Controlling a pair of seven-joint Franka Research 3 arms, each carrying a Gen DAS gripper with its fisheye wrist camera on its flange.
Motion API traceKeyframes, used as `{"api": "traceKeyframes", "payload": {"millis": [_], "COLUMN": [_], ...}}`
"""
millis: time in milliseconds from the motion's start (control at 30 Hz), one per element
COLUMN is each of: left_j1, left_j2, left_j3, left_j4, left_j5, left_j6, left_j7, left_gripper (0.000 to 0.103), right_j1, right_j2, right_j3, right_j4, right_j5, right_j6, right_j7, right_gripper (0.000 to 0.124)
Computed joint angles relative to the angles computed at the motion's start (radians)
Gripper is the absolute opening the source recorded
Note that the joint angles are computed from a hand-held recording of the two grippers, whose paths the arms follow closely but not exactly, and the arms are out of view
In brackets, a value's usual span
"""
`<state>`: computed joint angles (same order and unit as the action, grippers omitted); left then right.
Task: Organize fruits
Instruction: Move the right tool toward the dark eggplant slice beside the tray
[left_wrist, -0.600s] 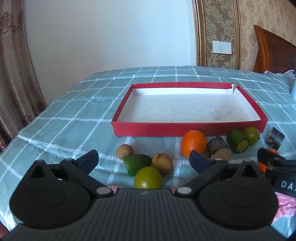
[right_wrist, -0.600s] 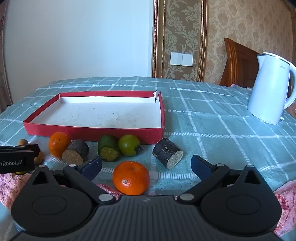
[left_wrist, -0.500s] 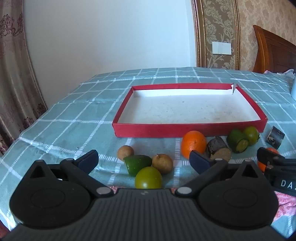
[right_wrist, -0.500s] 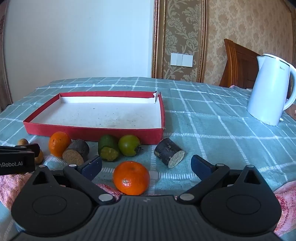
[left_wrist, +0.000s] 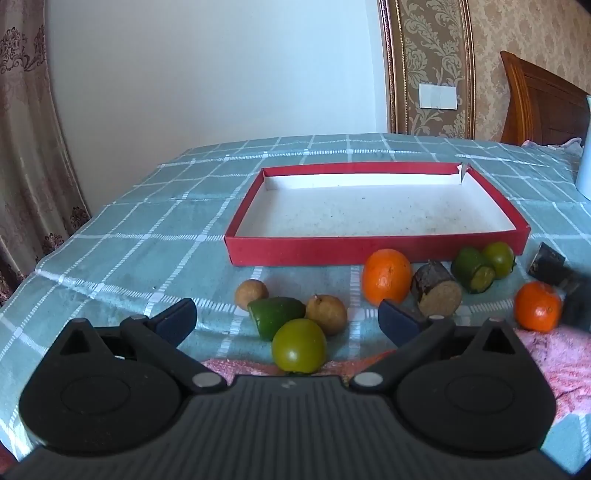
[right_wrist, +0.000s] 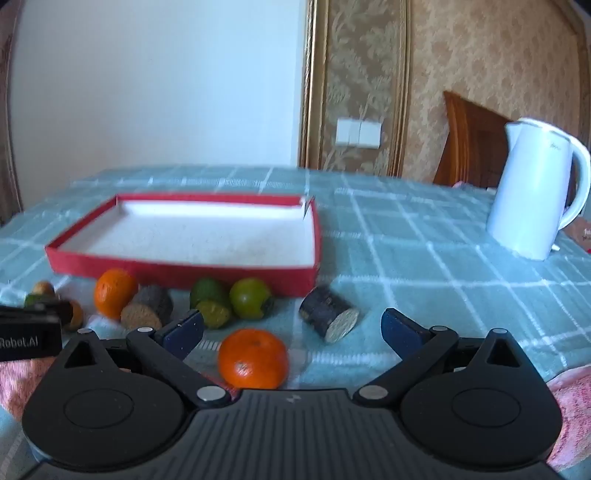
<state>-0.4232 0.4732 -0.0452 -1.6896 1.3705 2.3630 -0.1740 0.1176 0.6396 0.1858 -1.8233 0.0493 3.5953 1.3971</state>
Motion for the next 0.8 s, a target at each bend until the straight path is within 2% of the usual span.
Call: {"api": "traceKeyframes", "payload": {"millis": [67,167,233,300,467,700,800], "left_j1": [0.001,0.004,0.002,-0.001,0.009,0.025,0.029], "left_j2": [-0.001,-0.011,-0.013,-0.013,-0.01,-0.029,-0.03], "left_j3": [0.002,0.004,0.005,0.003,-0.003,-0.004,-0.005], "left_j4": [-0.005,-0.022,-0.027,-0.028,-0.029,-0.06,-0.064], "left_j5": [0.009,0.04,0.063,0.079,0.08,0.084,0.088], "left_j6": [0.01,0.038,0.038,0.029,0.045,0.06,0.06], "left_j7": [-0.012,-0.045,-0.053,-0.061,-0.062,-0.101,-0.105], "left_gripper": [0.103,0.103,0.103,0.103,0.103,0.103,0.103], "right_j1": [-0.093,-0.257,-0.306,-0.323,-0.281,-0.305,-0.278], "right_j2": [0.017,0.046,0.063,0.067,0.056,0.076,0.08], "right_j3": [0.078,0.208,0.243,0.243,0.177,0.187,0.163], "right_j4": [-0.009,0.015,0.019,0.02,0.013,0.045,0.067], "right_j5": [-0.082,-0.293,-0.356,-0.397,-0.387,-0.403,-0.376], "right_j6": [0.059,0.0,0.008,0.012,0.01,-0.016,-0.034], "right_j7": [0.072,0.21,0.261,0.291,0.302,0.325,0.298], "right_gripper": [0.103,0.103,0.103,0.103,0.103,0.103,0.103]}}
